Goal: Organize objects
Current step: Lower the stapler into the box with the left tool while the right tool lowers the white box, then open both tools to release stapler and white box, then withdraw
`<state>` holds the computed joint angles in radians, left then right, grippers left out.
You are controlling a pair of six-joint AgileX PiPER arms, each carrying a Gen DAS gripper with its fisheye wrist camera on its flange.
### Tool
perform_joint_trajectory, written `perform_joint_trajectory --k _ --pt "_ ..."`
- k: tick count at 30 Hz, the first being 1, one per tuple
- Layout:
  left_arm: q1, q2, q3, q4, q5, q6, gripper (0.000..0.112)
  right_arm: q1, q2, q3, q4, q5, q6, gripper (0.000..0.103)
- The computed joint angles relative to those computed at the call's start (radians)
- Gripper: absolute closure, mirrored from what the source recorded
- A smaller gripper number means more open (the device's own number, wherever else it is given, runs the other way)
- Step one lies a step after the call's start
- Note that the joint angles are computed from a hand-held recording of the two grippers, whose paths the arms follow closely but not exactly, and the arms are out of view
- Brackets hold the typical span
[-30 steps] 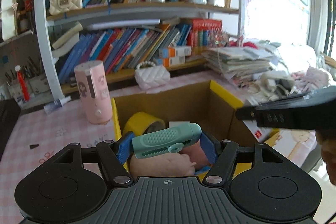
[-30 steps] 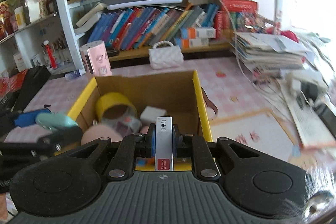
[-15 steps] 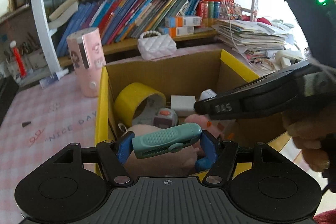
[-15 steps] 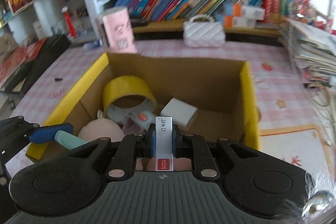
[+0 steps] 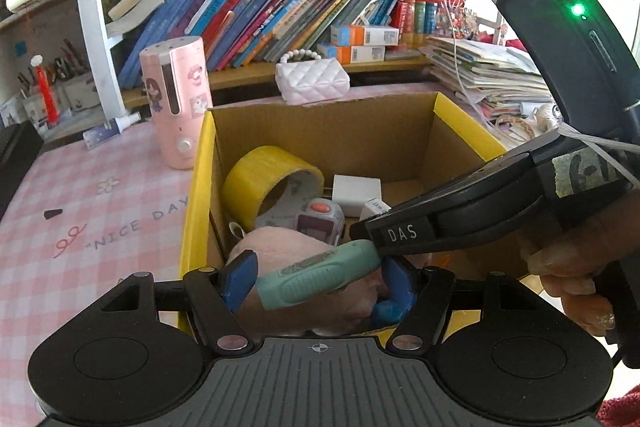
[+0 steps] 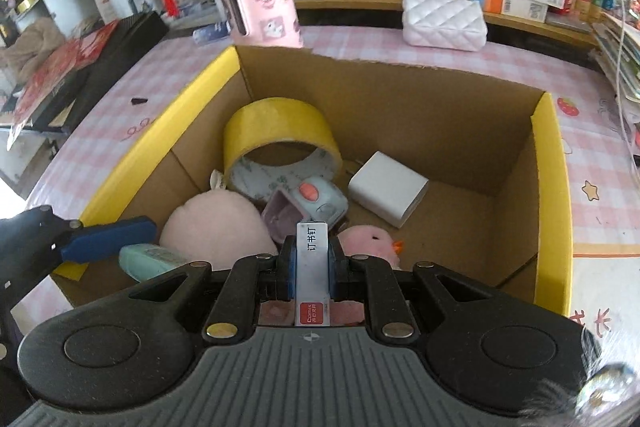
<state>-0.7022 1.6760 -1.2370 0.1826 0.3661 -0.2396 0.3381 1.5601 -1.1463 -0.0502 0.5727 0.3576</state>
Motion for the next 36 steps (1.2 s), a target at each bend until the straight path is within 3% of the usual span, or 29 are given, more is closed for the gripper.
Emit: perform_joint_trajectory --k 12,14,19,24,28,32,36 --pt "-0.012 -0.047 0.057 0.079 -0.040 -0.103 0.031 -0.003 -0.010 0.010 0.021 -0.014 -0.023 0.086" --pt "-0.013 -0.065 0.076 0.080 -0.051 -0.102 0.031 -0.003 -0.023 0.024 0.024 -0.025 -0.006 0.078" --pt "-0.004 -0.131 0.137 0.083 -0.078 -0.113 0.030 0.039 -0.072 0.064 -0.092 -0.045 0.165 0.070" --pt "0.009 -0.221 0.218 0.089 -0.108 -0.117 0.029 0.136 -0.147 0.121 -0.363 -0.038 0.506 0.065" --pt "0.023 -0.308 0.291 0.138 -0.099 -0.181 0.024 0.265 -0.195 0.143 -0.630 0.059 0.841 0.065" --pt "0.043 -0.384 0.343 0.199 -0.042 -0.234 0.024 0.447 -0.223 0.147 -0.851 0.240 1.117 0.056" --pt "0.077 -0.475 0.405 0.207 0.005 -0.245 0.021 0.619 -0.215 0.131 -0.929 0.417 1.291 0.053"
